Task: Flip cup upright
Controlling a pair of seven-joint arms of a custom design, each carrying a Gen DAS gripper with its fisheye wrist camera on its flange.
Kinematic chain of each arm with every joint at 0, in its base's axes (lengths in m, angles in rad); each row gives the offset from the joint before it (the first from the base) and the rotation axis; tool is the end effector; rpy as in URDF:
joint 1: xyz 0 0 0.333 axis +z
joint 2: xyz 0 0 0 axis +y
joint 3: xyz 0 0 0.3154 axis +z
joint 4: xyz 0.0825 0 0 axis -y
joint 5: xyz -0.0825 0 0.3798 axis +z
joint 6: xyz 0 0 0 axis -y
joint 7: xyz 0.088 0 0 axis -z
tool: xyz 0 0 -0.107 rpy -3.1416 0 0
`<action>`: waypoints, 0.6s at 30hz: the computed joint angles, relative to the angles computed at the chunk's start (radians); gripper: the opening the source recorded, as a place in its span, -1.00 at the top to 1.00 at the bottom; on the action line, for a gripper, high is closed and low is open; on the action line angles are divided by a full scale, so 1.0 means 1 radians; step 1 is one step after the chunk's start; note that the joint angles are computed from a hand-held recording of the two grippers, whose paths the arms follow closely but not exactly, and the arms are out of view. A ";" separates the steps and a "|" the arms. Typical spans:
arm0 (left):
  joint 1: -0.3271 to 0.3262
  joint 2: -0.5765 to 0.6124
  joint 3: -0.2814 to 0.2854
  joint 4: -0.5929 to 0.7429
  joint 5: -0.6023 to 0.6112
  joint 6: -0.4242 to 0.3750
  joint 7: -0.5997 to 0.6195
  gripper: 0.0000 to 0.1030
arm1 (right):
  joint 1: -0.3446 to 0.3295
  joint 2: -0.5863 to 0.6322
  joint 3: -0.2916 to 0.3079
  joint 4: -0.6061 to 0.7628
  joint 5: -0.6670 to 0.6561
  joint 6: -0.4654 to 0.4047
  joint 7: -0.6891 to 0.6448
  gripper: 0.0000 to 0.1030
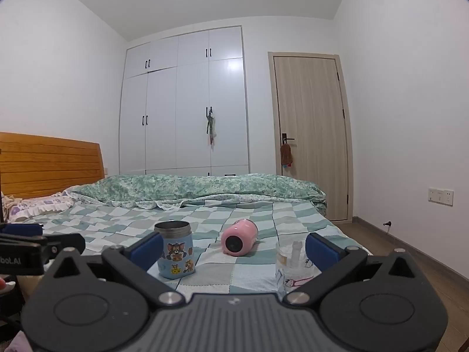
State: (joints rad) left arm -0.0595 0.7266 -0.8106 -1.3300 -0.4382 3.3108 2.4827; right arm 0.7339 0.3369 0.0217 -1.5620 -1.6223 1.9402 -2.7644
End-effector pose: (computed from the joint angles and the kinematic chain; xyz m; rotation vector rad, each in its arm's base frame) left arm 0.6578 -0.3694 0.5324 -0.8579 1.8909 -1.6064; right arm 0.5456 0.4177 0.5231 -0.9536 1.6170 -1.4451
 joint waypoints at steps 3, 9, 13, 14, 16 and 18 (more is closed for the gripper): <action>0.003 0.001 -0.003 -0.001 0.002 0.001 0.000 -1.00 | -0.001 -0.001 0.000 -0.001 -0.001 0.002 -0.001 -1.00; 0.003 0.001 -0.003 -0.001 0.005 0.001 -0.002 -1.00 | -0.002 0.001 0.000 0.001 0.004 0.002 0.000 -1.00; 0.002 0.000 -0.001 -0.002 0.005 0.000 -0.004 -1.00 | -0.002 0.000 -0.001 0.000 0.004 0.003 0.001 -1.00; 0.003 -0.005 0.000 -0.005 0.003 -0.002 -0.006 -1.00 | -0.002 0.000 -0.001 0.000 0.004 0.003 0.001 -1.00; 0.003 -0.005 0.001 -0.004 0.003 -0.002 -0.005 -1.00 | -0.002 0.001 -0.001 0.001 0.004 0.002 0.000 -1.00; 0.003 -0.005 0.001 -0.004 0.003 -0.003 -0.005 -1.00 | -0.002 0.000 -0.001 0.000 0.005 0.003 0.000 -1.00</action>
